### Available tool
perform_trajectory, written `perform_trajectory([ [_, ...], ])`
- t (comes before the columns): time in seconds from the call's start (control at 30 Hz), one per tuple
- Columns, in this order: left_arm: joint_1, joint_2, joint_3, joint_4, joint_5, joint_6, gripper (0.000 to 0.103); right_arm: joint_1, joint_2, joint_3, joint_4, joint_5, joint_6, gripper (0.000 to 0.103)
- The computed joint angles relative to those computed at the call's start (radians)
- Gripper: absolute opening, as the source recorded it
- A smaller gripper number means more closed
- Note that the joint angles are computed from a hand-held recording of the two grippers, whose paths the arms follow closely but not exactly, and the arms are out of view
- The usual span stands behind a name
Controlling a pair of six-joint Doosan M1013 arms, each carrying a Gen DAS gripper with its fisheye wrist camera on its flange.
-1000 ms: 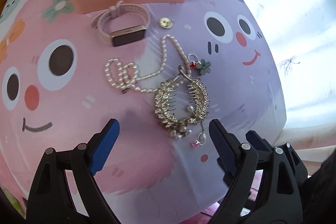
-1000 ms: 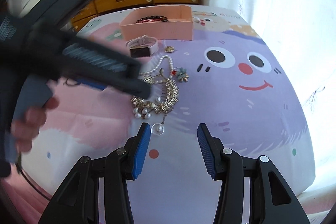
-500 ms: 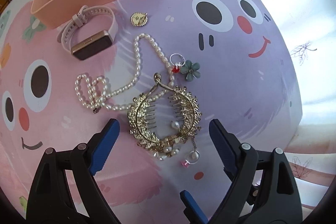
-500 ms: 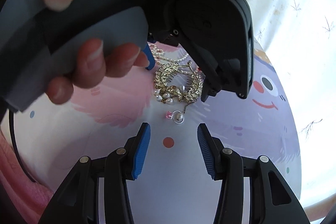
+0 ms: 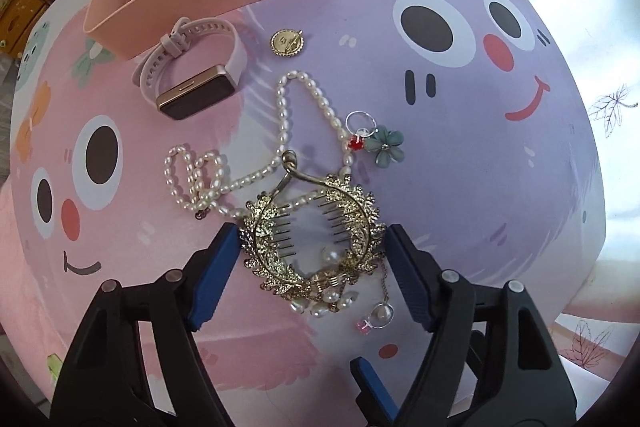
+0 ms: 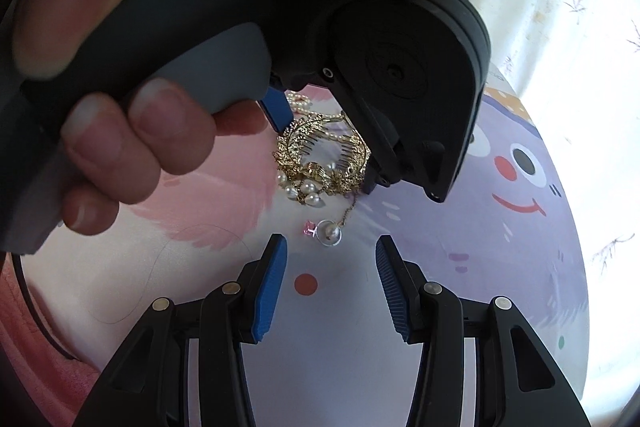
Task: Organize jewelry
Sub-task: 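Grasp the gold hair comb with the left tool while the right tool grasps the pink-stone ring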
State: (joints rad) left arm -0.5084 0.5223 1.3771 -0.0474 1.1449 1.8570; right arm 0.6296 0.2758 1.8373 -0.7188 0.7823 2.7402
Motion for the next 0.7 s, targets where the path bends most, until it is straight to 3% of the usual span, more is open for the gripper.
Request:
perform_trajectory([
  [0.13, 0.006, 0.016, -0.029, -0.011, 0.029, -0.016, 0.072, -0.013, -0.011, 0.012, 0.010, -0.032, -0.042, 0.044],
  [0.33, 0.052, 0.027, -0.068, -0.076, 0.064, -0.068, 0.072, -0.037, -0.022, 0.034, 0.058, -0.071, -0.121, 0.040],
  [0.57, 0.104, 0.008, -0.067, -0.156, 0.026, -0.067, 0.072, -0.062, -0.032, 0.053, 0.085, -0.124, -0.173, 0.039],
  [0.7, 0.136, -0.013, -0.046, -0.231, -0.001, -0.019, 0.072, -0.080, -0.033, 0.055, 0.113, -0.146, -0.205, 0.031],
])
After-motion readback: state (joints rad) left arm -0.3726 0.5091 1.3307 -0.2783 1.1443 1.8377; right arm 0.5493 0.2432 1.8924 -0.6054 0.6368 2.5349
